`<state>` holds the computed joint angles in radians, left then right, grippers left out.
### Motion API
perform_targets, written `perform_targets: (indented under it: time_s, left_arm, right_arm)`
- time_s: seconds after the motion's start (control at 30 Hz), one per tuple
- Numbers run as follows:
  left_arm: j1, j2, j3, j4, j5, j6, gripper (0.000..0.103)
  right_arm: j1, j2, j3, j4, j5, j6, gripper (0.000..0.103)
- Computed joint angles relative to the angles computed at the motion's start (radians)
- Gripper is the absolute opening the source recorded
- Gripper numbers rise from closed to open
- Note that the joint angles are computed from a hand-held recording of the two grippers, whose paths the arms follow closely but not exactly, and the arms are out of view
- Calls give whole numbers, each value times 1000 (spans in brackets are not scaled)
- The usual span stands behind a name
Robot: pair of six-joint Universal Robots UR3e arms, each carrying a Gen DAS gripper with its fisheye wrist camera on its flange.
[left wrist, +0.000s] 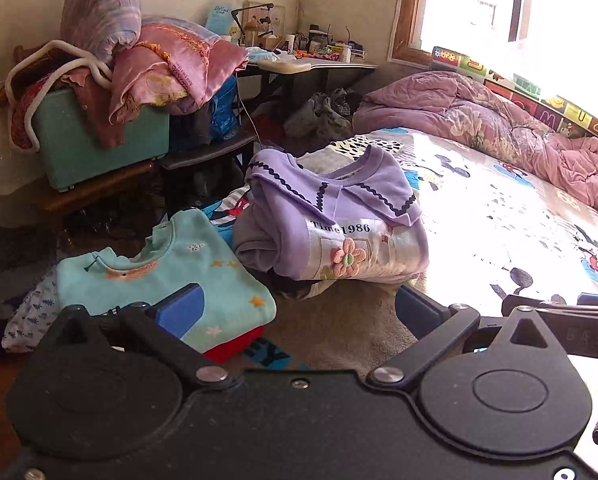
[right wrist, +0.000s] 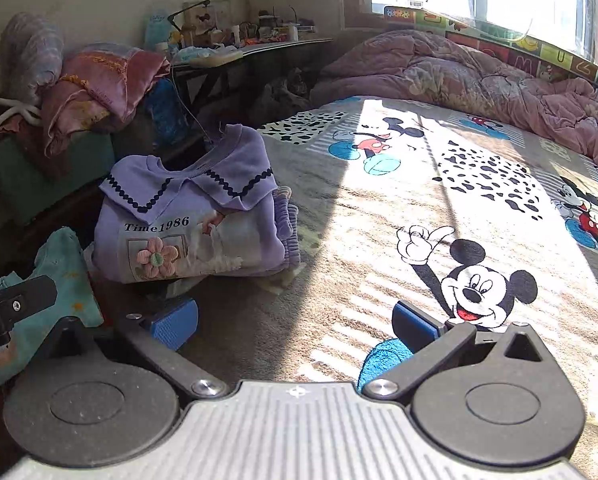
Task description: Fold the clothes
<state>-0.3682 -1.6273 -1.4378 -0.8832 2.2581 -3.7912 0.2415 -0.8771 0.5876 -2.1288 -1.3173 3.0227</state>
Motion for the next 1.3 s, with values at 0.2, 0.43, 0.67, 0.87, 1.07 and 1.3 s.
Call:
perform_targets:
  time_s: [0.2, 0.43, 0.67, 0.87, 1.07, 1.3]
  left_arm:
    - [-117, -1, 87, -116, 153, -56, 103]
    - [-203, -49, 238, -290, 260, -113, 103]
    - [-244, -78, 330, -453, 318, -179, 103]
    - [-278, -87, 371, -532, 336, -213, 103]
    - [-299, -96, 408, -586, 340, -251, 103]
    - [-316, -101, 440, -634, 347, -276, 103]
  right_arm:
    - [11, -176, 216, -71, -33, -55, 102]
    - [6, -293, 306, -39, -27, -52, 102]
    - [-12, -385, 383, -42, -13, -42, 102]
    - [-17, -445, 437, -55, -10, -39, 102]
    - [-27, -495, 481, -59, 1, -30, 102]
    - [-39, -542, 531, -69, 9, -25, 102]
